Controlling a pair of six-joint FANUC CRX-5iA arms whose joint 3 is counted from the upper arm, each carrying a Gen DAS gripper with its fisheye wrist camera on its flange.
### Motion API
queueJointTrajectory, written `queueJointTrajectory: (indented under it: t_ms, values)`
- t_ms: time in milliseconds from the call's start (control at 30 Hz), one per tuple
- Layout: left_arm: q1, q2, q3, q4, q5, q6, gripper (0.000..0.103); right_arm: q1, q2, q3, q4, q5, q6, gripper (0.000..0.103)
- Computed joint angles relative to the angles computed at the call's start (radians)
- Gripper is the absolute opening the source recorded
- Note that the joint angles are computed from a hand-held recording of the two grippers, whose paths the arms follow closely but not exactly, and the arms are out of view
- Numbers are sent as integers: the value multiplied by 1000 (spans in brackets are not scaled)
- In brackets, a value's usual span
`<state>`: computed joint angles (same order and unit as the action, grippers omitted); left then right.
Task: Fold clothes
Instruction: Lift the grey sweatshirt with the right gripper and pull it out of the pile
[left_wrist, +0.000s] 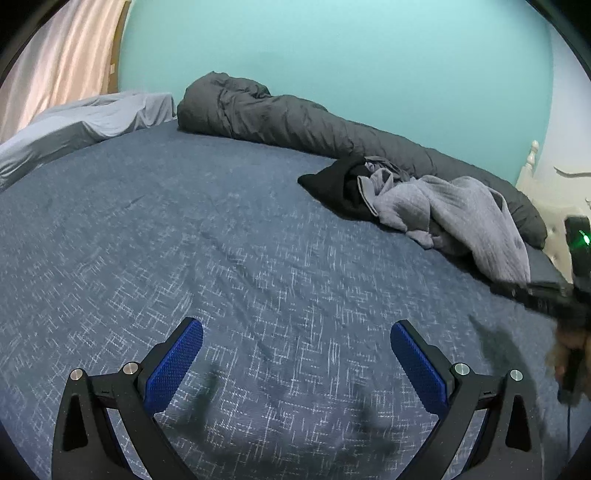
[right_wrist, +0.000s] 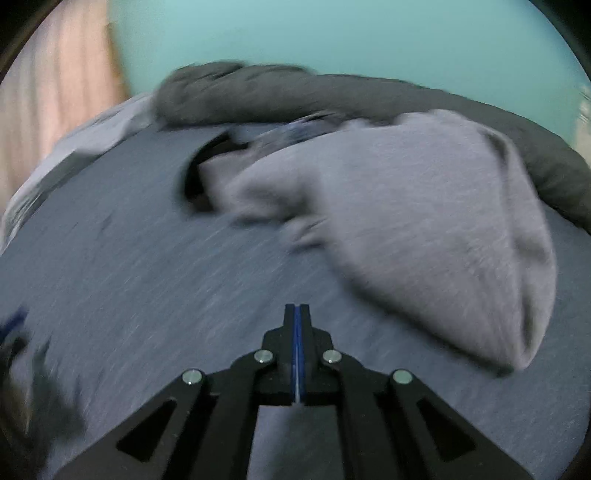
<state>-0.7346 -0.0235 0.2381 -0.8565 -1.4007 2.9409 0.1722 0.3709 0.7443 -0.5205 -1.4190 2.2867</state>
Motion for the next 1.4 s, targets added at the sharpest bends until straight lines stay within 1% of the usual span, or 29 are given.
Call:
queueJointTrajectory:
  t_ms: [33,100,133,167,200,267,300,333,400,433,467,533,567,700,767,833,867,900,933,967,1000,1033,1067,1167,1200,1267,1400]
  values:
    - [-2,0,-2,1,-2,1,103,3,-32,-43,-2,-3,40,0]
    - [-3,-4,-7,2,0,0,103,12,-55,-82,28,16,38,0]
    - [-2,-7,-10,4,3,-1,103,7,-49,-72,35,21,10,0]
    - [0,-9,-12,6,4,-1,103,7,-41,-61,58,49,-30,0]
    - [3,-11,-14,8,5,0,103,7,-18,-28,84,64,-78,0]
    - [8,-15,-18,12,7,0,103,10,25,31,137,91,-160,7]
    - [11,-16,-20,14,9,1,103,20,49,57,176,113,-195,21]
    - [15,-17,-20,18,11,0,103,31,76,86,218,134,-231,57]
    - [21,-17,-21,25,15,-6,103,61,96,80,327,223,-303,86]
    - [23,-17,-23,29,17,-9,103,66,106,79,357,267,-331,86]
    - [25,-18,-24,34,20,-11,103,69,131,105,377,281,-360,86]
    - [29,-15,-26,39,27,-12,103,71,177,166,381,283,-405,86]
    - [31,-13,-27,42,30,-14,103,73,206,209,376,262,-422,86]
    - [39,-2,-25,53,38,-23,103,99,251,262,337,261,-438,89]
    - [37,-2,-24,48,34,-25,103,132,288,298,375,252,-434,89]
    - [35,-4,-25,44,31,-26,103,153,351,388,435,185,-459,88]
    - [37,-8,-28,45,32,-24,103,163,389,446,462,144,-470,85]
    - [39,-11,-30,45,33,-21,103,160,423,506,455,108,-481,70]
    - [40,-14,-33,45,34,-18,103,156,450,559,442,80,-487,47]
    - [41,-17,-36,45,36,-14,103,154,473,604,443,55,-485,32]
    - [42,-18,-36,45,36,-10,103,153,483,625,439,42,-478,14]
    - [42,-19,-35,44,36,-9,103,148,478,624,422,34,-468,13]
    - [42,-19,-35,44,35,-8,103,137,452,596,379,33,-439,12]
    - [35,-19,-32,39,33,-5,103,112,289,354,263,121,-296,11]
    - [30,-17,-29,34,30,-4,103,100,251,304,231,124,-262,11]
    - [25,-12,-24,30,25,-5,103,75,185,226,169,117,-202,10]
    - [19,-5,-18,27,25,-9,103,28,84,101,95,82,-121,10]
